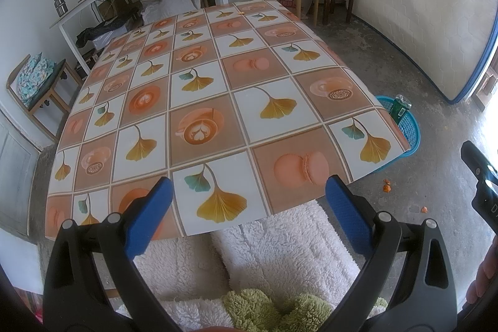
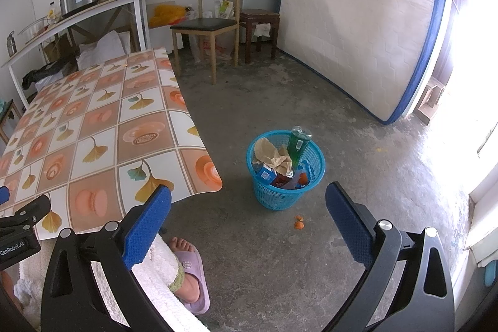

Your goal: Collect trash

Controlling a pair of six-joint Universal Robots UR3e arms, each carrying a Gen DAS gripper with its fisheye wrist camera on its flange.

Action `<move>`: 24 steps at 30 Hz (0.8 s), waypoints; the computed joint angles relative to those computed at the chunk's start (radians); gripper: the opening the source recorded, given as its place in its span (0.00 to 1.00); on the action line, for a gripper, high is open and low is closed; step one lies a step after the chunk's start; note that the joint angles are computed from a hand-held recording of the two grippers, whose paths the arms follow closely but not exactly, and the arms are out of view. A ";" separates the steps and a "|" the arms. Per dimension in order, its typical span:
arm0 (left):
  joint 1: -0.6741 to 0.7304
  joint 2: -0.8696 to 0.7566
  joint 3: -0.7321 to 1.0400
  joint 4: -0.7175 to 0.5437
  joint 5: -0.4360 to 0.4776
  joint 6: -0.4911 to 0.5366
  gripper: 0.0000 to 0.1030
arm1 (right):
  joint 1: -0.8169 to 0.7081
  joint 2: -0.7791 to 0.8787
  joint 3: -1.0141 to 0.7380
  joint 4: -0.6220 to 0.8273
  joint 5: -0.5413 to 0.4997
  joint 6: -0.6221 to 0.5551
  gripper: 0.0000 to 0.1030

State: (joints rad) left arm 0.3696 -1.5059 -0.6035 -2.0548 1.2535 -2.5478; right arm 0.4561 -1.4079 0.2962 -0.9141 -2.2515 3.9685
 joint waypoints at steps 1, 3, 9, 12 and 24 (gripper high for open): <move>-0.001 -0.001 0.001 0.000 0.000 0.000 0.92 | 0.000 0.000 0.000 0.000 0.000 0.000 0.94; -0.001 -0.001 0.000 0.000 0.001 0.000 0.92 | 0.001 0.001 -0.002 0.002 -0.001 0.001 0.94; -0.002 -0.001 0.001 0.002 0.002 -0.001 0.92 | 0.003 0.003 -0.005 0.004 -0.002 0.004 0.94; -0.002 -0.002 0.002 0.001 0.002 -0.001 0.92 | 0.003 0.005 -0.009 0.007 -0.002 0.005 0.94; -0.007 -0.002 0.001 0.002 0.005 -0.002 0.92 | 0.006 0.007 -0.011 0.009 -0.003 0.009 0.94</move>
State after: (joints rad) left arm 0.3631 -1.5079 -0.6024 -2.0527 1.2590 -2.5494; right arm 0.4619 -1.4008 0.2848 -0.9049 -2.2543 3.9773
